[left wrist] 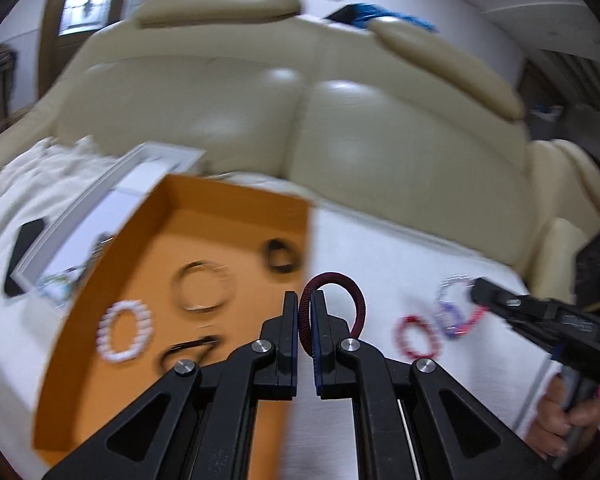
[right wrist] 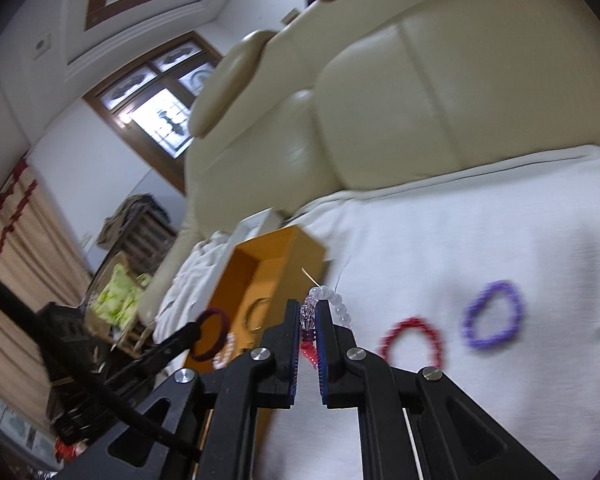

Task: Organize jewelry
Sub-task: 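Open both grippers to drop pink bracelet and dark red ring into box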

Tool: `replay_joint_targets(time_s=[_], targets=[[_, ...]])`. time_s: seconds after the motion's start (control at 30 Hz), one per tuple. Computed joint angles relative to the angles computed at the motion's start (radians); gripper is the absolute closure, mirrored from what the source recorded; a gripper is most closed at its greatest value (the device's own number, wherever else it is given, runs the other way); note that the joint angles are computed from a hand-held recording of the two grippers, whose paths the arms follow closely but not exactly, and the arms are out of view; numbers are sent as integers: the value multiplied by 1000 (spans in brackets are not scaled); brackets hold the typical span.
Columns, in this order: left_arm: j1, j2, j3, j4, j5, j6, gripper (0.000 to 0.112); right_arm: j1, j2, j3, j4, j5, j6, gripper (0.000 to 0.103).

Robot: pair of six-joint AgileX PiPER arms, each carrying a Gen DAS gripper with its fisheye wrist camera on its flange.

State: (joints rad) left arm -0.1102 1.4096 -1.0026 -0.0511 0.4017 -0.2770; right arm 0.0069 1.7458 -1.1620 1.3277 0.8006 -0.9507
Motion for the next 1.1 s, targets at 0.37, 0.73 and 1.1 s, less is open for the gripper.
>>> replay_joint_targets(time_s=[0.37,0.73,1.1], targets=[[101,140,-58,-135,147,97,106,244,160,-226,-34,-52,128,95],[161,203,-86,-228,230,175,105,372,367,-514,-375,-106,520,91],[74,131,-57,5,132,-83,93,280,218,-351,-379,-157,454,91]])
